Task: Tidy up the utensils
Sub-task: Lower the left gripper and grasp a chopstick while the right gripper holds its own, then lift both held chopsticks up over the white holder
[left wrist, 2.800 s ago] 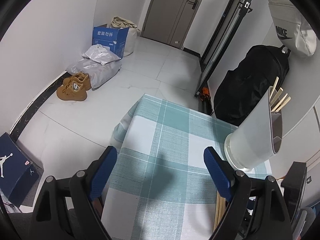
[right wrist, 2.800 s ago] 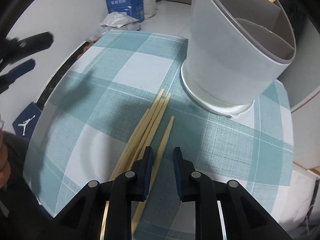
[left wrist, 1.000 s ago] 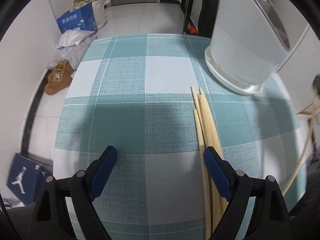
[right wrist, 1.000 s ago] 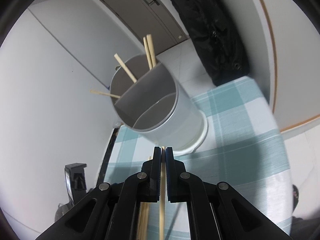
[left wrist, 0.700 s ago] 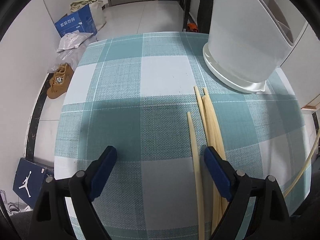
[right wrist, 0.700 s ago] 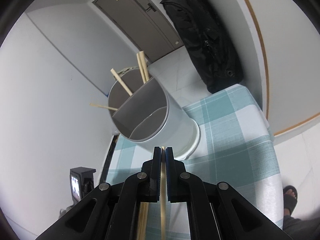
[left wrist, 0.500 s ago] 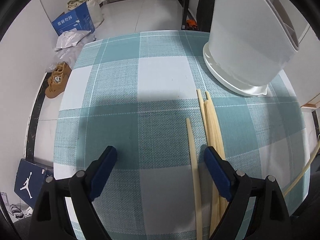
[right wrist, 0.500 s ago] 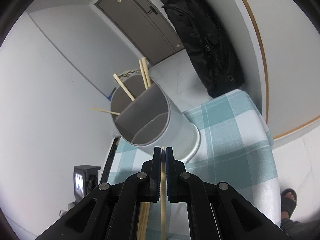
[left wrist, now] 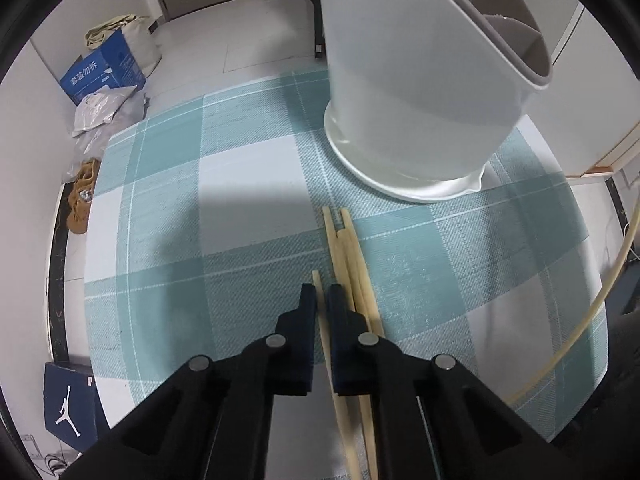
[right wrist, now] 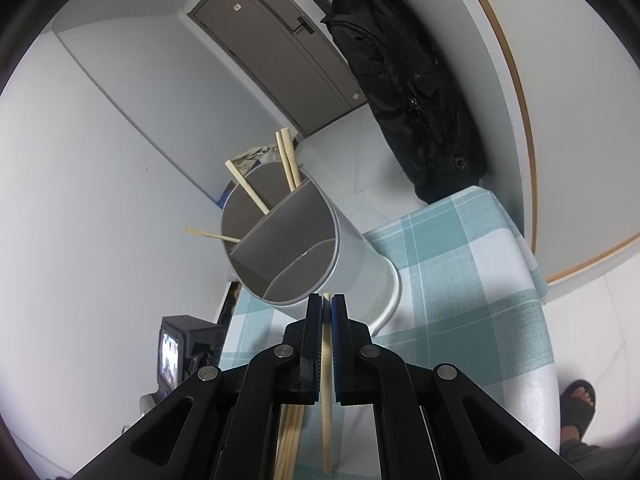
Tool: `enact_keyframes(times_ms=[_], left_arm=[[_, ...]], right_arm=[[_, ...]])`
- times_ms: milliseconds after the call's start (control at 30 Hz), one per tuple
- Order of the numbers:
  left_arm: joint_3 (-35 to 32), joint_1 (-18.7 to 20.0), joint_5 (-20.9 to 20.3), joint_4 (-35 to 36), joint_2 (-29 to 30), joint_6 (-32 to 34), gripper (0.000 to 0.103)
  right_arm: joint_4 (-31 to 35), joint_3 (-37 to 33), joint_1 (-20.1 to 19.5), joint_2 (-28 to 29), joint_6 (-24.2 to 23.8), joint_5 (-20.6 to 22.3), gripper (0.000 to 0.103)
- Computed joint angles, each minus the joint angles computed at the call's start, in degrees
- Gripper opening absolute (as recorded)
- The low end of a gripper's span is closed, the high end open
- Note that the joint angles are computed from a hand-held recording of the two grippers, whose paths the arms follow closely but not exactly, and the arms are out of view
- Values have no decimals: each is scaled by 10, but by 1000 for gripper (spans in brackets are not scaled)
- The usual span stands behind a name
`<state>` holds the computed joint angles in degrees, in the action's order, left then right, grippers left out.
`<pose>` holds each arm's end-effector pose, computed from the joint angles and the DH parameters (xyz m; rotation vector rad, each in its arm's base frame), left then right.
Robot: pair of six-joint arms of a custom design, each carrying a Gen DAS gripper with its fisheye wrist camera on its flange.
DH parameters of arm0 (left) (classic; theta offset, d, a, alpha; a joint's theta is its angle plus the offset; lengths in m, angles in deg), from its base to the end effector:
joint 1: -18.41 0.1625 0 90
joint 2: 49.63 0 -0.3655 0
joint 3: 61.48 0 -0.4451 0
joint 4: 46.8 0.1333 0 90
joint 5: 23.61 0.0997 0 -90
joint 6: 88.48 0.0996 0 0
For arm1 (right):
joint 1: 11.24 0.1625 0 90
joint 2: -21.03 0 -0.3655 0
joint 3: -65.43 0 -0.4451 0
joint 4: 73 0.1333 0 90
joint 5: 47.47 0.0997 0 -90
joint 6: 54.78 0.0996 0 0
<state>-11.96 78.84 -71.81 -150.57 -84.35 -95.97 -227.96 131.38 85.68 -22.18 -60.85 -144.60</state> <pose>-0.2355 -0.8197 0.1809 0.4736 2.3838 -0.2742 0.2185 -0.7966 0.2345 0.2522 -2.8159 1.0924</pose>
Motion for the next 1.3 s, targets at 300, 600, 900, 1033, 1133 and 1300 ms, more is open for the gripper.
enact_keyframes(times_ms=[300, 600, 900, 1033, 1133, 1300], left_arm=[[32, 6, -22, -89, -25, 8, 1], [177, -28, -6, -304, -110, 62, 1], [193, -22, -31, -393, -126, 107, 1], [206, -22, -39, -409, -138, 109, 1], [208, -19, -51, -420, -142, 110, 1], [226, -22, -65, -438, -157, 119, 1]], right_arm=[[-6, -5, 4, 6, -23, -6, 4], [-25, 8, 9, 5, -42, -8, 4], [-77, 49, 24, -10, -93, -2, 4], [-100, 67, 32, -14, -109, -8, 4], [-110, 73, 39, -14, -124, -12, 4], [-117, 78, 47, -13, -135, -11, 4]])
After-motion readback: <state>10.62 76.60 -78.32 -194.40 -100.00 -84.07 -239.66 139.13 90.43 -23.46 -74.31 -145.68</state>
